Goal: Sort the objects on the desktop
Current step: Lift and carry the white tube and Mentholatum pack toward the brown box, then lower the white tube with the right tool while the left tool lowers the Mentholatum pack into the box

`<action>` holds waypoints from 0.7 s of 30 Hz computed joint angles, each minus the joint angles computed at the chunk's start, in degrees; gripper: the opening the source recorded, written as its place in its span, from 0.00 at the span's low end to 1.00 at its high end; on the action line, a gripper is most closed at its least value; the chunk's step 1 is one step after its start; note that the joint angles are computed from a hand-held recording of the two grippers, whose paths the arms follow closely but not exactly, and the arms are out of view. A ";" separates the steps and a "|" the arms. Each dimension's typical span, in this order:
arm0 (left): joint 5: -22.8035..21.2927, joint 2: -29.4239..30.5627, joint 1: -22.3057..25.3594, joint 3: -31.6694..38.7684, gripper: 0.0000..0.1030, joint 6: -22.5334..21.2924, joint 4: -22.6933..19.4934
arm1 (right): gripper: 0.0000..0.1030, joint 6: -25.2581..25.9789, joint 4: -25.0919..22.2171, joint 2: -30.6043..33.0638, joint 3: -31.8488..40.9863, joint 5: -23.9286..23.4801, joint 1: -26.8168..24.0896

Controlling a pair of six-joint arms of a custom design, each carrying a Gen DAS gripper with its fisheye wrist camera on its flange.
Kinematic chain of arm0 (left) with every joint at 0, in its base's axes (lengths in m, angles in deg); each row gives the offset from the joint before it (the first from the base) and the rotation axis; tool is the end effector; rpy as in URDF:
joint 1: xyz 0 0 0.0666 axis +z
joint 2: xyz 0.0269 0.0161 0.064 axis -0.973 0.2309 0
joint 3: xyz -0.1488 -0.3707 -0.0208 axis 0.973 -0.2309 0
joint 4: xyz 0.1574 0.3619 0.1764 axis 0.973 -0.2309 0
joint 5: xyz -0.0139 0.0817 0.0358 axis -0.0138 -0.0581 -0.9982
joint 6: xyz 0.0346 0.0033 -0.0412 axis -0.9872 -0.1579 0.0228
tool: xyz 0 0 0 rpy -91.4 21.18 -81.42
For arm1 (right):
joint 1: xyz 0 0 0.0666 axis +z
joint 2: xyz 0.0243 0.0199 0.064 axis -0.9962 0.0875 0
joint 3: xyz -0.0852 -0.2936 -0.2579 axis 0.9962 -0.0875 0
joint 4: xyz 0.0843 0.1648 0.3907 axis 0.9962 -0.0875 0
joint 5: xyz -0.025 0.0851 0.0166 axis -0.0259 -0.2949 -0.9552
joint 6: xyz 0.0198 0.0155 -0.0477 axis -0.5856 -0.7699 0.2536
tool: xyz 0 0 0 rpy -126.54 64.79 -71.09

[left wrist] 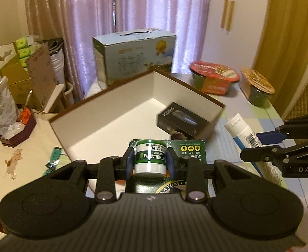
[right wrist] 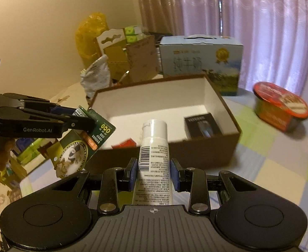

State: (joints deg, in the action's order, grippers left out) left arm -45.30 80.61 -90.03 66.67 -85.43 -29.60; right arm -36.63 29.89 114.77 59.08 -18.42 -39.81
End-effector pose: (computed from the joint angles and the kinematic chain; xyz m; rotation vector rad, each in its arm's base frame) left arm 0.4144 -0.1129 0.5163 0.8424 2.1936 -0.4079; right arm 0.2965 0.2865 0.5152 -0.2971 2.3089 0.3702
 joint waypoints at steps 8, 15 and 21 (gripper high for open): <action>-1.58 6.52 0.99 5.77 0.27 0.73 2.24 | 0.30 2.60 2.62 8.62 8.12 -5.81 -5.19; -3.36 11.80 0.38 10.13 0.27 1.49 3.54 | 0.30 5.84 1.99 15.55 14.99 -7.29 -7.56; -5.90 16.44 -0.39 13.30 0.27 2.96 3.59 | 0.30 6.32 0.18 20.30 18.76 -8.23 -9.18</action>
